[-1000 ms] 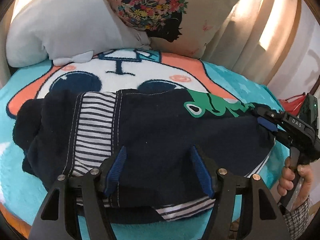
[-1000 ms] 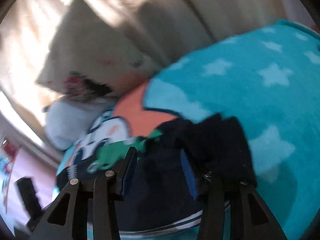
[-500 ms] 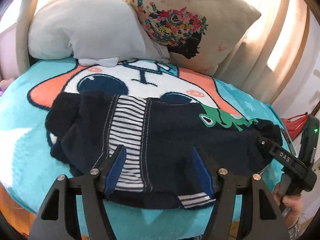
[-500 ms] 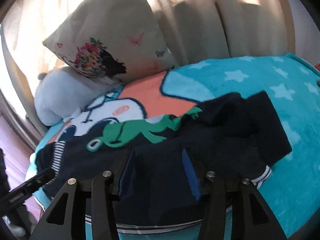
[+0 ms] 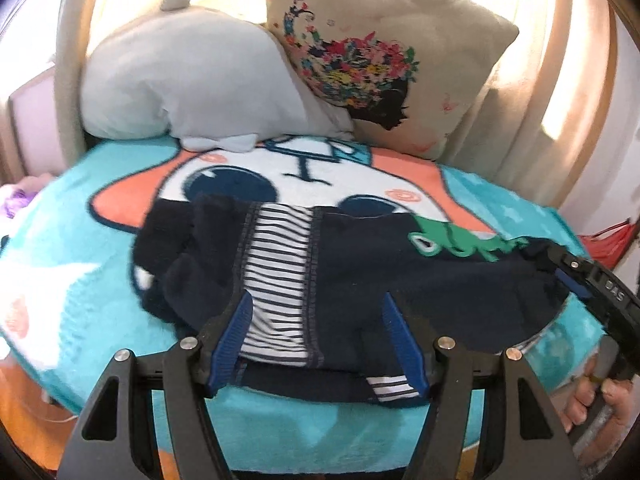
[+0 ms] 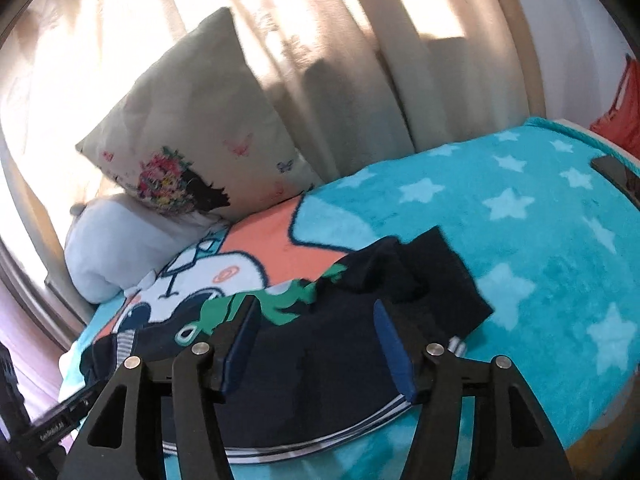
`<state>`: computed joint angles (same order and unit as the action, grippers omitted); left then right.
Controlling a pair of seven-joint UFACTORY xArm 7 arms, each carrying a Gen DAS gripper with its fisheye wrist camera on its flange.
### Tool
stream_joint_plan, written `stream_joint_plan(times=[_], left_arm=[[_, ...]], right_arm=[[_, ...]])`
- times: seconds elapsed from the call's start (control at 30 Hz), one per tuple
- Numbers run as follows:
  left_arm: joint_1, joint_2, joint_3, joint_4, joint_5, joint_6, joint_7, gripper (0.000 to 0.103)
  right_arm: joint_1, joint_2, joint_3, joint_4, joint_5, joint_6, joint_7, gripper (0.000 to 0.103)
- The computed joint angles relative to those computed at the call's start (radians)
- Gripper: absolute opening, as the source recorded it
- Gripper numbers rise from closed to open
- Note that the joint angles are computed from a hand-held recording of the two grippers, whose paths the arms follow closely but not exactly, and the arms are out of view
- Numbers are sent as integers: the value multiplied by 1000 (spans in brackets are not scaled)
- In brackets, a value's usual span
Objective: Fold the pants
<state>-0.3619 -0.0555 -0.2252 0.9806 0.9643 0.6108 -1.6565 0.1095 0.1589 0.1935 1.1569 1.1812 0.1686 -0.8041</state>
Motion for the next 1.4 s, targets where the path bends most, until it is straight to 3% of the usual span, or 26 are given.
stream_joint_plan(times=[0.1,0.23,0.67,1.13,1.4], left_arm=[[-21,16,-16,37,-27,123,43,72],[-36,19,-12,46,-37,144,60,72],[-52,31,-4,59,-80,162,91,72],[-56,41,6,59,-103,152,111,73],[-54,42,8,51,-100,141,110,73]], right_arm=[[9,-3,0,-12,-36,14,21,64],[12,-13,6,-22,-20,16,-5,64],[38,-33,-7,-44,11,9,-42,66],[41,-17,4,-48,-48,-26,9,66],[35,-1,12,-60,-135,-25,91,66]])
